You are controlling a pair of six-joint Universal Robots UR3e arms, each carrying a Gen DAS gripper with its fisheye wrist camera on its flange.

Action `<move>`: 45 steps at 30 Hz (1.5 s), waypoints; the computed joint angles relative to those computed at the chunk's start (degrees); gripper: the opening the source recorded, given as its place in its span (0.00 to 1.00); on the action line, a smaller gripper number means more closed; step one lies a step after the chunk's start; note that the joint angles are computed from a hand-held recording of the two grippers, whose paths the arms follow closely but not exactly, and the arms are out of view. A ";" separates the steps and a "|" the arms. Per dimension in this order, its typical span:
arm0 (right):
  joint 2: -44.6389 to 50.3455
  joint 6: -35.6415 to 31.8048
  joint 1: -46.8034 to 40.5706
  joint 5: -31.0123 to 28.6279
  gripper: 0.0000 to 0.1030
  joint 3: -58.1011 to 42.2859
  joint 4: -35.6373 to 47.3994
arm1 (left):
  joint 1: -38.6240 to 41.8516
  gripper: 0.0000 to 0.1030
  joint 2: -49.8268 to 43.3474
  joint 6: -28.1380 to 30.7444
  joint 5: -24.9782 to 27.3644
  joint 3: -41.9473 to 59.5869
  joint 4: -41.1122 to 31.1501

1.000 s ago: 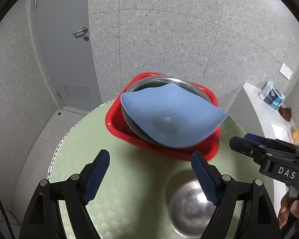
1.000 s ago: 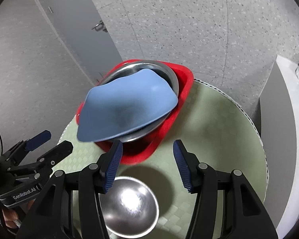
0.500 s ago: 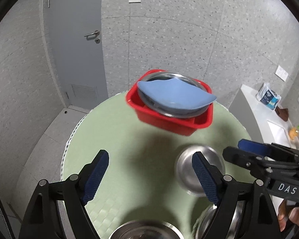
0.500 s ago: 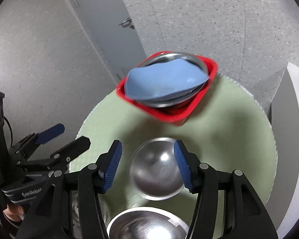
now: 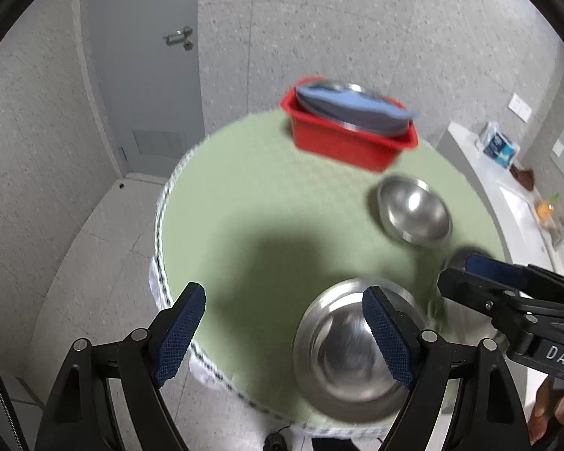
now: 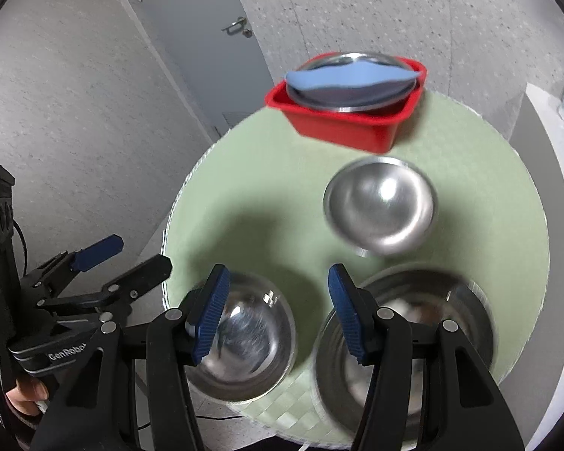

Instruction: Organize plates and bowls

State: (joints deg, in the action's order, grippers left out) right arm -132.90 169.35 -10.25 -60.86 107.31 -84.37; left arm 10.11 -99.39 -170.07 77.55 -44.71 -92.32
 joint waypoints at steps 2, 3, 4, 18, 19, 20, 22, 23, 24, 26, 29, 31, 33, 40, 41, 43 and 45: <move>-1.48 4.32 3.42 -2.04 0.55 1.61 -1.54 | 0.56 0.77 1.28 1.38 -0.22 -2.19 -0.73; -2.23 6.08 4.91 -2.96 0.55 2.45 -2.04 | 0.55 0.76 1.40 1.94 -0.07 -2.92 -1.08; -2.39 8.26 6.82 -4.23 0.55 3.14 -3.13 | 0.95 0.76 2.16 2.89 -0.48 -4.40 -1.39; 11.01 18.06 25.28 -19.83 0.55 3.72 -18.69 | 6.03 0.22 -0.08 7.46 -6.59 -6.74 -8.20; 11.95 17.69 25.56 -19.92 0.55 3.67 -19.28 | 6.50 0.22 -0.13 7.78 -6.97 -6.44 -8.55; 13.01 17.16 25.85 -20.05 0.55 3.55 -19.78 | 6.96 0.22 -0.09 8.05 -7.14 -6.45 -8.56; 15.08 16.55 26.94 -20.84 0.55 3.32 -20.84 | 8.24 0.22 0.04 8.79 -7.92 -6.34 -9.15; 16.25 16.37 27.44 -21.00 0.55 3.19 -21.17 | 8.20 0.22 -0.04 8.53 -8.10 -6.44 -9.01; 16.91 16.22 27.59 -20.76 0.55 3.20 -21.22 | 8.22 0.22 0.62 8.19 -8.16 -7.91 -8.03; 18.58 15.96 28.11 -20.56 0.53 3.27 -21.65 | 9.10 0.22 0.88 8.61 -8.72 -8.39 -7.95; 20.48 15.04 28.29 -19.65 0.42 3.55 -21.95 | 9.56 0.21 1.96 8.78 -9.01 -10.66 -6.71; 21.60 14.78 28.93 -19.77 0.30 3.47 -22.18 | 8.01 0.15 2.71 7.13 -8.91 -11.97 -5.57; 21.81 14.05 28.42 -18.51 0.19 3.68 -22.21 | 7.18 0.14 2.78 6.15 -8.26 -11.95 -4.86; 17.35 10.00 21.89 -13.78 0.13 4.67 -19.73 | 4.65 0.10 -1.80 3.23 -7.27 -4.79 -4.70; 16.76 9.23 20.79 -12.89 0.13 4.25 -18.92 | 4.51 0.10 -2.66 3.26 -7.05 -3.07 -5.14; 15.57 7.69 18.79 -11.23 0.13 3.42 -17.75 | 4.56 0.10 -4.56 3.07 -7.41 0.86 -6.15; 14.90 6.32 17.06 -10.02 0.13 2.20 -16.25 | 4.51 0.10 -7.18 2.50 -7.91 6.56 -8.13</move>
State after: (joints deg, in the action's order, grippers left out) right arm -118.00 175.67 6.81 -70.88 109.51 -100.63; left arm 14.61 -106.57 -167.57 69.64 -38.14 -100.45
